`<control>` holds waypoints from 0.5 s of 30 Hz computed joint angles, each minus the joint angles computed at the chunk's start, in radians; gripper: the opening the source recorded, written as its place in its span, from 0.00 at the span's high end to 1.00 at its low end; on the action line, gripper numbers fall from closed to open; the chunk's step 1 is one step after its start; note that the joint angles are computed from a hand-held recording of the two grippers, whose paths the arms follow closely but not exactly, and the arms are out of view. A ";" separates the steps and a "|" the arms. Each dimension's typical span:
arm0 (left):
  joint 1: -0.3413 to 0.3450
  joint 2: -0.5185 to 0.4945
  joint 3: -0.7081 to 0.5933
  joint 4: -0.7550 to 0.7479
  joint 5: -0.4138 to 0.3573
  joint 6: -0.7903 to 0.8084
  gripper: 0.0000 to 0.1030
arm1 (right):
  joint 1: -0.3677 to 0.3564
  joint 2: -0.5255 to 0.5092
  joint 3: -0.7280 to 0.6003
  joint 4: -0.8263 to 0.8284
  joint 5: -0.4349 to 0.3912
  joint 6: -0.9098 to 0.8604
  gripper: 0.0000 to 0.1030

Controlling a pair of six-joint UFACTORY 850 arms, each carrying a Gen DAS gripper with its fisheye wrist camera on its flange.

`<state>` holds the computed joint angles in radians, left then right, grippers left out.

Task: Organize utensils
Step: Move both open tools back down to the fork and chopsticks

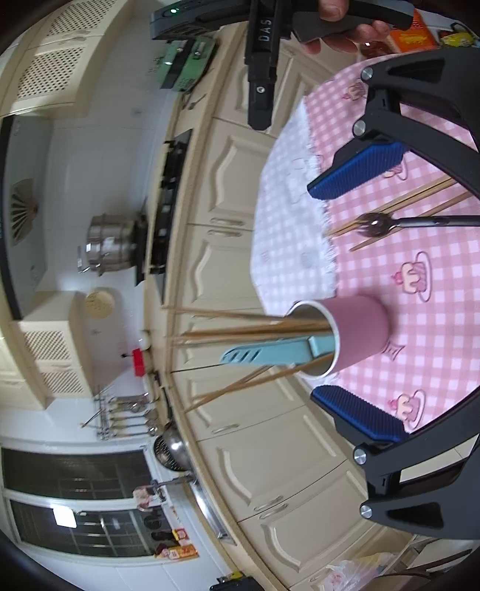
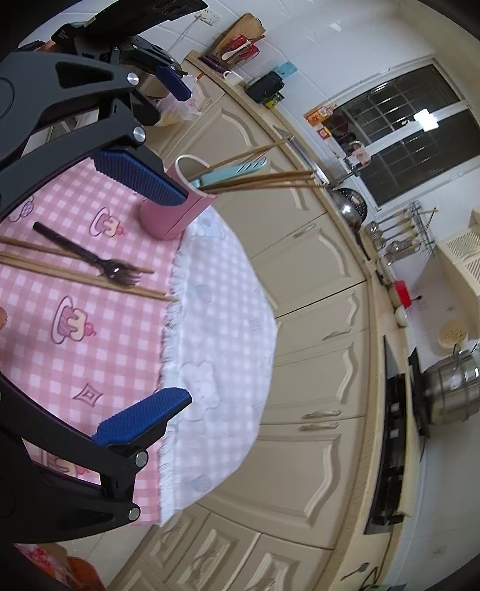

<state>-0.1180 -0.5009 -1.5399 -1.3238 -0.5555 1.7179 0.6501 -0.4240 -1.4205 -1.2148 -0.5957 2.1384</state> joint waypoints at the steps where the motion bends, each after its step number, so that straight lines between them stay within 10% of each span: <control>1: -0.003 -0.004 -0.002 0.021 0.003 -0.018 0.04 | -0.001 0.000 0.005 0.014 0.001 -0.007 0.06; 15: -0.061 -0.110 -0.051 0.390 0.015 -0.316 0.04 | -0.011 -0.036 0.023 0.194 0.029 -0.162 0.06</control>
